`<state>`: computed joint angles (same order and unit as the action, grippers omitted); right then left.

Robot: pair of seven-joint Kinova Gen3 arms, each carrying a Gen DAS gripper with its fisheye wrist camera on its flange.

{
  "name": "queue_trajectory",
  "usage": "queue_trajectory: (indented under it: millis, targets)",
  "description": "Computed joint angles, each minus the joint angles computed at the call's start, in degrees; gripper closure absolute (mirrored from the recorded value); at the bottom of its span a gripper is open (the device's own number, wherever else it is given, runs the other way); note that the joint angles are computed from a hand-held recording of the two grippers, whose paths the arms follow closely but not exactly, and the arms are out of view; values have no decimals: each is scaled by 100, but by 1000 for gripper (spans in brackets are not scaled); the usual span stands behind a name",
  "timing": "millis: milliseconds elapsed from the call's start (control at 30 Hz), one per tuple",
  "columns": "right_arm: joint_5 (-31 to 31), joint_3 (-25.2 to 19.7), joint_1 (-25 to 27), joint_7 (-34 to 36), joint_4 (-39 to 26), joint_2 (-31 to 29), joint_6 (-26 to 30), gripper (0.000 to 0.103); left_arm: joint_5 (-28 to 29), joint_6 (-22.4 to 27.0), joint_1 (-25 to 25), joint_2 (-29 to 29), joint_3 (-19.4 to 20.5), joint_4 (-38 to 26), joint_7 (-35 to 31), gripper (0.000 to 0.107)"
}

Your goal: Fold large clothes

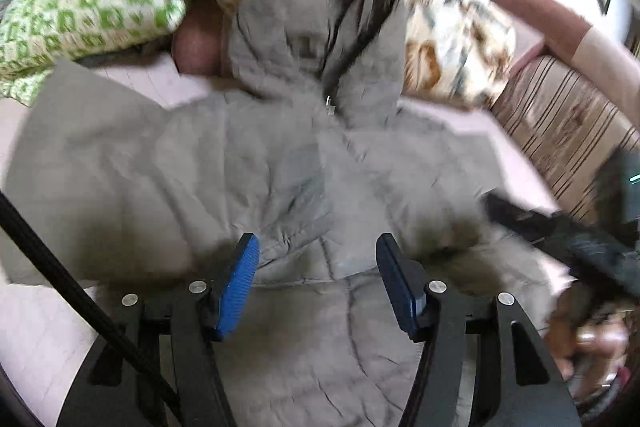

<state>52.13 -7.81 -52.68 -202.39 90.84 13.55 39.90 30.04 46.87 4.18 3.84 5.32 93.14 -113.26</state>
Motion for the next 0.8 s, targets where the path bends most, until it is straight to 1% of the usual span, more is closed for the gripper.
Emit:
queue_trajectory:
  millis: [33, 67, 100, 133, 167, 200, 233, 267, 300, 333, 400, 467, 500, 533, 567, 600, 633, 667, 700, 767, 800]
  targets:
    - [73, -95, 122, -102, 64, -4, -233, 52, 165, -67, -219, -218, 37, 137, -123, 44]
    - [194, -296, 315, -282, 83, 36, -466, 52, 236, -226, -477, -378, 180, 276, -153, 42]
    - [388, -561, 574, -511, 133, 63, -699, 52, 215, -459, -742, -635, 277, 485, -90, 36]
    - [605, -827, 835, -741, 201, 86, -932, 52, 100, -693, -1008, -824, 347, 623, 66, 33]
    - [808, -1092, 1097, -972, 222, 144, -1165, 52, -108, -926, -1264, -906, 524, 721, 299, 32]
    - [1019, -1276, 1292, -1205, 255, 202, -1398, 52, -341, -1140, -1530, -924, 651, 786, 482, 32]
    - [1226, -1353, 1410, -1438, 319, 235, -1631, 52, -574, -1273, -1795, -905, 749, 807, 656, 32]
    - [1343, -1325, 1433, -1671, 322, 305, -1864, 52, -771, -1381, -1966, -875, 787, 814, 847, 32]
    - [1461, -1190, 1366, -1904, 338, 349, -2097, 52, -874, -1422, -2033, -831, 719, 806, 996, 32]
    - [1562, -949, 1216, -2137, 329, 406, -2330, 52, -884, -1369, -2028, -730, 545, 754, 1093, 32]
    - [1696, -418, 892, -2473, 274, 531, -2796, 52, -625, -1097, -1824, -520, 14, 578, 1077, 32]
    - [1484, 40, 611, -2470, 105, 686, -3090, 52, -173, -834, -1616, -266, -517, 462, 1000, 33]
    - [1261, 126, 568, -2332, -6, 762, -3137, 52, 60, -690, -1585, -185, -682, 426, 882, 32]
    - [1029, 106, 585, -2123, -154, 861, -3090, 52, 293, -532, -1660, -113, -740, 392, 709, 32]
    - [810, -15, 663, -1890, -302, 961, -2949, 52, 488, -431, -1688, -28, -812, 370, 571, 32]
    - [631, -242, 799, -1657, -444, 1042, -2716, 52, 590, -334, -1627, 53, -914, 323, 525, 32]
    - [467, -481, 935, -1424, -617, 1150, -2483, 52, 748, -256, -1657, 133, -911, 293, 435, 32]
    - [291, -618, 999, -1191, -804, 1278, -2290, 52, 896, -86, -1762, 233, -854, 217, 345, 32]
    - [144, -669, 1023, -1008, -915, 1355, -2190, 52, 951, 22, -1761, 309, -848, 179, 309, 32]
    - [129, -754, 1116, -921, -1006, 1463, -2270, 53, 809, 83, -1567, 414, -918, 119, 371, 32]
    - [246, -832, 1174, -959, -1044, 1510, -2312, 61, 613, 50, -1449, 432, -934, 95, 472, 32]
